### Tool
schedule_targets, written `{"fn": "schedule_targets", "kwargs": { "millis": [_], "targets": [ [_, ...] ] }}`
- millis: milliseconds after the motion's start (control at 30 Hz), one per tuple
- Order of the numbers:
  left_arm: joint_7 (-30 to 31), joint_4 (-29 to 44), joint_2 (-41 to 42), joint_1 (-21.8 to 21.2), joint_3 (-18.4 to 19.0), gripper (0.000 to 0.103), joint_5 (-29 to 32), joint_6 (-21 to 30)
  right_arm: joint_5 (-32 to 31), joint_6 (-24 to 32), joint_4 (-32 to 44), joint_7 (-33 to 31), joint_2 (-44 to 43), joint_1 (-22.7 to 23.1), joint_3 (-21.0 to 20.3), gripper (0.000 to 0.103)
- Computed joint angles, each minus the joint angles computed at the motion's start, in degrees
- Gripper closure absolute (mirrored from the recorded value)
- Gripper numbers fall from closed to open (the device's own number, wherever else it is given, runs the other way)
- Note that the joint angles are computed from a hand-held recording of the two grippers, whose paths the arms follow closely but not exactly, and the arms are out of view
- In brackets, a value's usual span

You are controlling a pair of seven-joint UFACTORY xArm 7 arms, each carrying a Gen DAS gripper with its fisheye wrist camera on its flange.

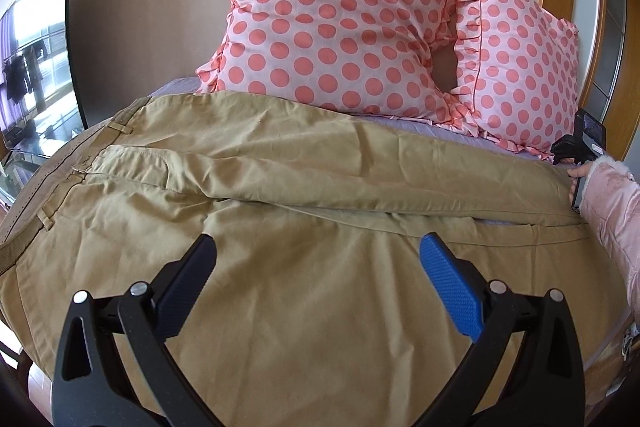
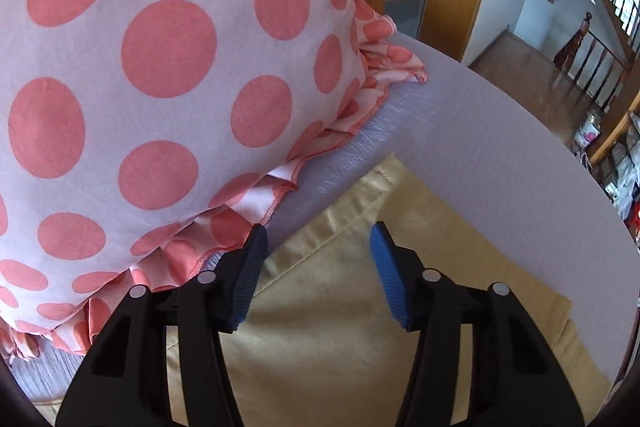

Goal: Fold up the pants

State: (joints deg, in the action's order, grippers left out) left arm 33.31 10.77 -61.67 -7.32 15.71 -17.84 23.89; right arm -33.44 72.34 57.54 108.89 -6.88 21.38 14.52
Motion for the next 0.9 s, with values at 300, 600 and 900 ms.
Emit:
{"fn": "schedule_targets", "kwargs": {
  "millis": [300, 600, 900],
  "targets": [
    [3.94, 0.46, -1.02, -0.4, 6.24, 0.002, -4.03, 1.65, -3.55, -12.4, -20.64, 20.3, -26.3, 2.2, 12.4, 0.099],
    [6.12, 4.21, 3.65, -4.15, 7.76, 0.002, -7.7, -5.23, 10.98, -3.82, -18.49, 37.99, -34.25, 8.84, 34.47, 0.098],
    [7.64, 16.03, 15.97, -12.72, 15.01, 0.002, -11.71, -3.1, 14.29, -7.8, -21.97, 42.91, -38.0, 8.84, 33.48, 0.066]
  ]
}}
